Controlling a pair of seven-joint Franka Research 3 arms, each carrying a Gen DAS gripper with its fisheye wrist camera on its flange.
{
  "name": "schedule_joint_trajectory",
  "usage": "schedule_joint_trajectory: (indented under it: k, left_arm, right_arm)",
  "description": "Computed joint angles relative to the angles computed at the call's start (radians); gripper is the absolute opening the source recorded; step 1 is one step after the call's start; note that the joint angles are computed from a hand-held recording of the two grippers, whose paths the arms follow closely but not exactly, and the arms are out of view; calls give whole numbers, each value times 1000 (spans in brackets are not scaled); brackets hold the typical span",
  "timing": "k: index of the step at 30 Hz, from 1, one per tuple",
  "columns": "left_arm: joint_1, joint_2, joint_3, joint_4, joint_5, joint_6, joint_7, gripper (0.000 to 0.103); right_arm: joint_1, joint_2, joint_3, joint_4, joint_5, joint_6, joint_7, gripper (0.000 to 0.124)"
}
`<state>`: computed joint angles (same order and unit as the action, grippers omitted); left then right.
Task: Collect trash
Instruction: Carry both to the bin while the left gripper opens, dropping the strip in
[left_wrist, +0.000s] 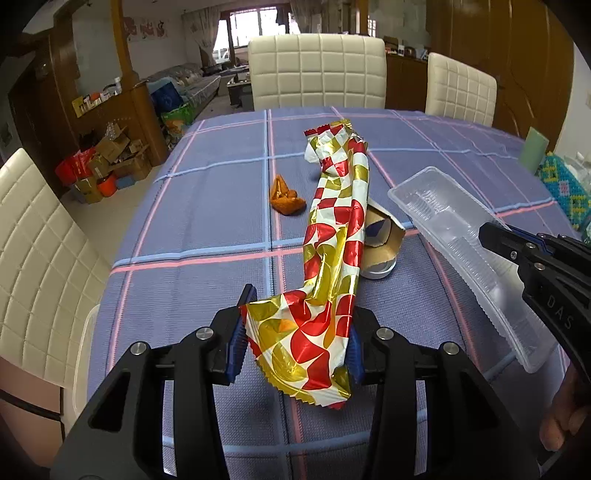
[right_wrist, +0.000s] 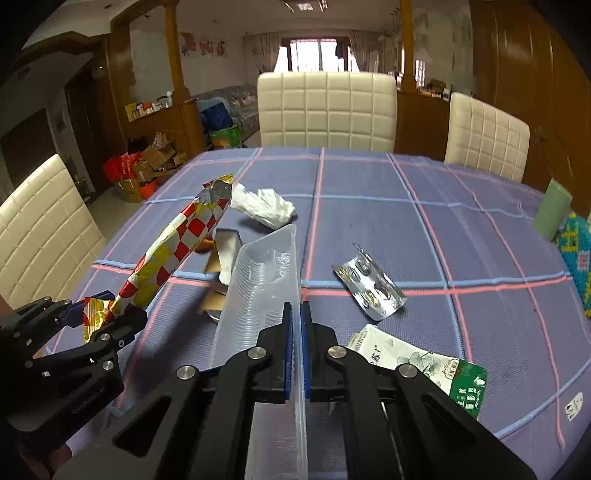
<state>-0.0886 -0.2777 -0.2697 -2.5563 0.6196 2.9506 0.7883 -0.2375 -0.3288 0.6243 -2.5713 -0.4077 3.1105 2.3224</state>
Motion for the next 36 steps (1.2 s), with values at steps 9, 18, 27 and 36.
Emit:
schedule_joint_trajectory:
  k: [9, 18, 27, 36]
  left_arm:
    - [-8, -115, 36, -83, -69, 15, 44, 44]
    - [34, -240, 56, -179, -114, 21, 76, 44]
    - [130, -364, 60, -265, -124, 11, 92, 44]
    - [216, -447, 79, -333, -124, 4, 113, 44]
  right_arm:
    - [68, -27, -18, 16, 16, -18, -14, 4]
    - [71, 18, 42, 96, -50, -31, 12, 4]
    - [77, 129, 101, 221, -245, -67, 116, 4]
    - [150, 274, 102, 365, -474, -127, 225, 4]
